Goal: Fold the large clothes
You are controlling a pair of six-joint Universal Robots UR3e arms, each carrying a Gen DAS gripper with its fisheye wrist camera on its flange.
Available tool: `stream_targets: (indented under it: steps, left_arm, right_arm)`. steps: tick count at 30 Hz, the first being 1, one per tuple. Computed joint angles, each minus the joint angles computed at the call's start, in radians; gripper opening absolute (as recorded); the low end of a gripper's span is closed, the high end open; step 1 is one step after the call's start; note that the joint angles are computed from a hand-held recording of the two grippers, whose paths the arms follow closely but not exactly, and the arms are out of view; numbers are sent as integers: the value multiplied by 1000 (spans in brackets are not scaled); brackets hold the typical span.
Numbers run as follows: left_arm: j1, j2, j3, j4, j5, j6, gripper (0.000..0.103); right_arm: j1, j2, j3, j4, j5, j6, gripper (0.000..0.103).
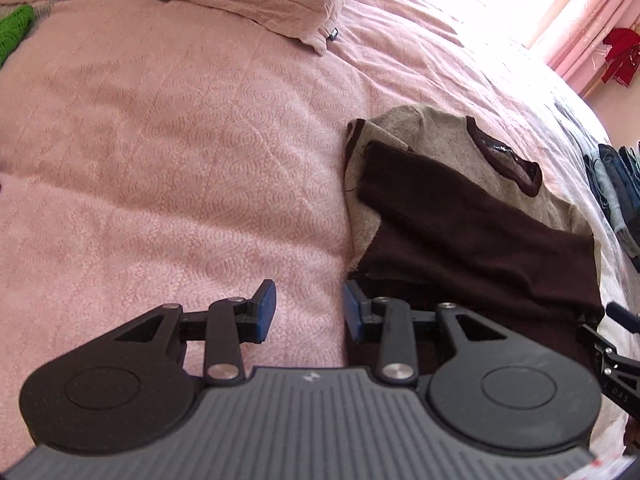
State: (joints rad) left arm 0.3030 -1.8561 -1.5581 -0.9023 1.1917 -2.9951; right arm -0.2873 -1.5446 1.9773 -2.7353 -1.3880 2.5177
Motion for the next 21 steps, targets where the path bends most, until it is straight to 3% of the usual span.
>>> stream_targets:
  steps: [3, 6, 10, 16, 17, 20, 21]
  left_arm:
    - [-9, -30, 25, 8, -24, -43, 31]
    - [-24, -87, 90, 4, -58, -78, 32]
    - [-57, -191, 216, 27, -81, -130, 37]
    - [-86, -409, 496, -75, -98, -223, 43]
    - [-80, -431, 514, -78, -117, -253, 42]
    - [-70, -445, 515, -76, -131, -320, 12]
    - [-64, -420, 472, -47, -138, -325, 11]
  right_arm:
    - [-95, 27, 70, -122, -60, -121, 59]
    - [-172, 33, 103, -162, -45, -204, 59]
    - [-212, 63, 94, -195, -13, -209, 59]
    - [-244, 88, 103, -243, 24, -206, 59]
    - [-244, 94, 105, -252, 25, -208, 59]
    - [-247, 102, 117, -285, 34, -212, 59]
    - [-252, 103, 120, -290, 41, -216, 59]
